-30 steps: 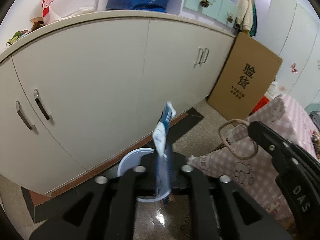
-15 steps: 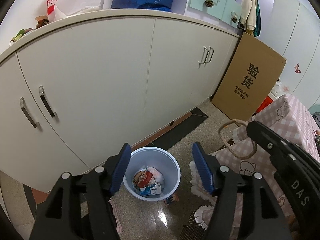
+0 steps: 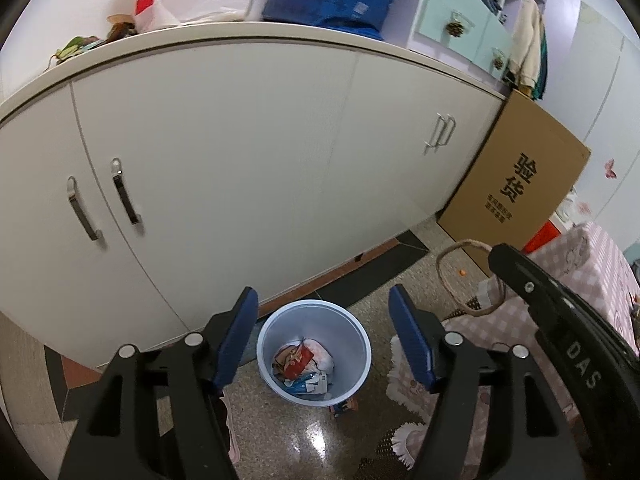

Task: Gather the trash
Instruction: 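Move both open tools back over the table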

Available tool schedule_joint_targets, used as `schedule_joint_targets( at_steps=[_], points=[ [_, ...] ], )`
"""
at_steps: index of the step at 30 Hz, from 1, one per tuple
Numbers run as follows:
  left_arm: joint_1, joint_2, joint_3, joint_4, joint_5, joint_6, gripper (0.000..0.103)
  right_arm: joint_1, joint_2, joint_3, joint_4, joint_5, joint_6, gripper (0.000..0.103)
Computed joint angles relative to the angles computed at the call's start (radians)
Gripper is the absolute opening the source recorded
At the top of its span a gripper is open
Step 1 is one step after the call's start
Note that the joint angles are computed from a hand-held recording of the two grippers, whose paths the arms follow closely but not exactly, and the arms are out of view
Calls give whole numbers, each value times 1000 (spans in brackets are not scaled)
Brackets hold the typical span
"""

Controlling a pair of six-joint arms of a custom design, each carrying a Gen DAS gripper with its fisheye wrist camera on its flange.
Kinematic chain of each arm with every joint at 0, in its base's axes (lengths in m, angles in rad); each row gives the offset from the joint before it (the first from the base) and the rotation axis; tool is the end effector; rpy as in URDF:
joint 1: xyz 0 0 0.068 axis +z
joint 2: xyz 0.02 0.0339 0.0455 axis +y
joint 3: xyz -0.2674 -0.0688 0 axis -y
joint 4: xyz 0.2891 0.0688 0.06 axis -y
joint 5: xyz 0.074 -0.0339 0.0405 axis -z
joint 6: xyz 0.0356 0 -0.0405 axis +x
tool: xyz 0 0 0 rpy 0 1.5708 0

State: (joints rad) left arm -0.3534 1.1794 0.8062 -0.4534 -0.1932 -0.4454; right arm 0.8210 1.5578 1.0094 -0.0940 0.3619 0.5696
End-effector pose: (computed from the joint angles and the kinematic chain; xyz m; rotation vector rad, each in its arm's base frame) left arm 0.2677 -0.0915 0.2310 -0.1994 2.3742 -0.1488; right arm 0.2685 0.2698 0.2171 -0.0753 2.1913 0.3936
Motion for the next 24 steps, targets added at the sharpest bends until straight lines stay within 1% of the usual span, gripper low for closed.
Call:
schedule_joint_targets(
  at_steps=[1,2,3,4,5,9,14,19,23,24],
  points=[
    [5,1,1,-2,3,-1,67,-4,18,12,3,-3,1,12],
    [10,4,2,-1,8,-1,67,-6,29,20,2,-5,1,24],
    [12,10,7,-7,1,-1,67,-8,39,26,4,-5,6,31],
    [11,9,7,-10,-4,-2,67,-9,41,24,9,-3,9,51],
    [14,8,6,-9,-1,-2,67,-7,36,17,18,3,11,54],
    [16,3,10,-17,5,-3,67,-2,3,-1,-3,13,15,54],
    [-22,-30,22,-42,-8,-14,67,2,-89,-46,-48,52,31,54],
    [-110,-75,49,-80,-49,-35,69,21,-260,-126,-121,116,58,54],
    [-229,-87,95,-114,-93,-69,70,45,-437,-195,-227,190,93,54],
    [-265,-82,112,-121,-95,-77,70,53,-509,-221,-273,218,108,55]
  ],
)
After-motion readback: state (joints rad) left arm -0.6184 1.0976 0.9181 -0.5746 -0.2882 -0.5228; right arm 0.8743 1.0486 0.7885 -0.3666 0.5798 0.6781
